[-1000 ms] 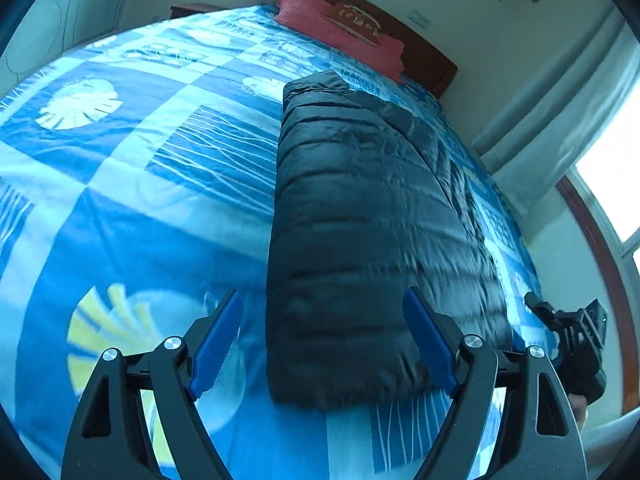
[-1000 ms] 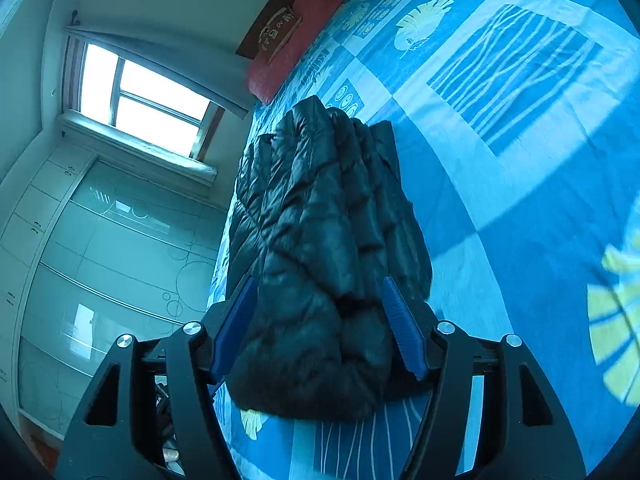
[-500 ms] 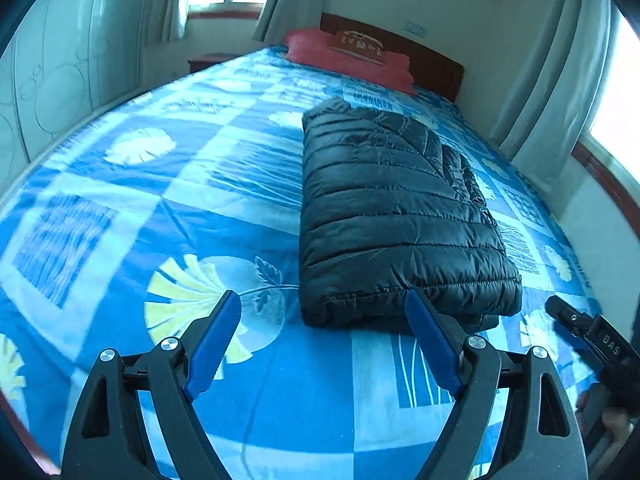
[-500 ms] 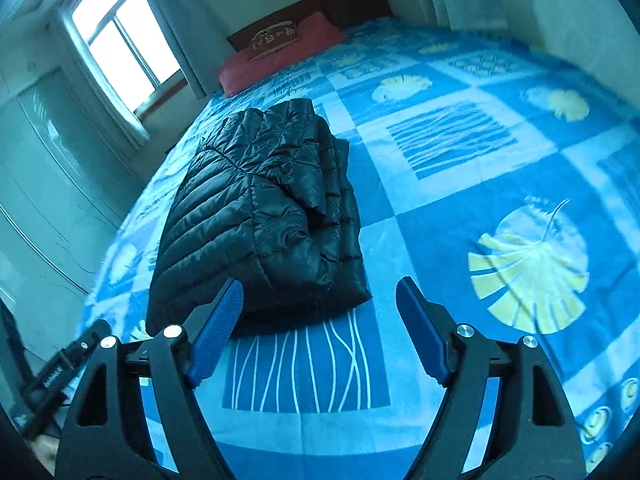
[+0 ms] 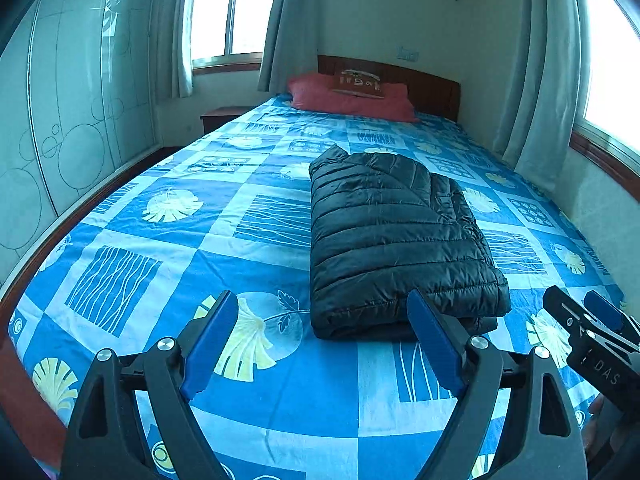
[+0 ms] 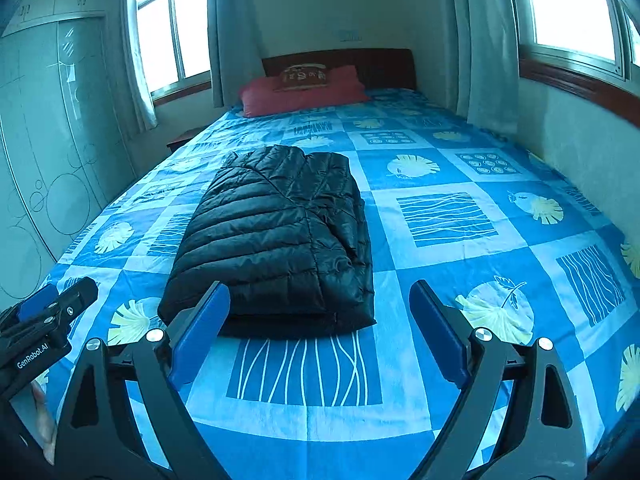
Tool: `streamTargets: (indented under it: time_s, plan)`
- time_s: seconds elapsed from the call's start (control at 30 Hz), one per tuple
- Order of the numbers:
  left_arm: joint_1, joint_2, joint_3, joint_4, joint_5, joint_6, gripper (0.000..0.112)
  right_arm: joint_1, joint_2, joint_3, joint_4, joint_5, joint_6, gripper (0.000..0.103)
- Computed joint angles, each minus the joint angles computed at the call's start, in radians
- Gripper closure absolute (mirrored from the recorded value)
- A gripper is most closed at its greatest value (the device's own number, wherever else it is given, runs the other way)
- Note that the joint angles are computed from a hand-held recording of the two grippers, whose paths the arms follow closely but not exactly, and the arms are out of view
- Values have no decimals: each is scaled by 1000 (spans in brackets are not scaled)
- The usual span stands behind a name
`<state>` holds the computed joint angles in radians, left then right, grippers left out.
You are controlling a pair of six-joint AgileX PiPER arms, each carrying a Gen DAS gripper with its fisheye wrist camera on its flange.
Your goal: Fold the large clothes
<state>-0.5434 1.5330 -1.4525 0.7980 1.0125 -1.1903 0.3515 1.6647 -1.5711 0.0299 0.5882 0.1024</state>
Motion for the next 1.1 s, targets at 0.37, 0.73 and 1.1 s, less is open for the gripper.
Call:
streamTargets:
  time_s: [0.37, 0.73, 1.1]
  plan:
    - [-31, -15, 18, 30, 18, -37, 27, 15, -19, 24, -8, -9, 6, 12]
    - [-43, -21, 13, 40, 31, -41, 27, 25, -30, 32, -26, -13, 25, 12]
    - [-56, -21, -2, 54, 50, -41, 27, 20, -27, 30, -9, -14, 5, 12]
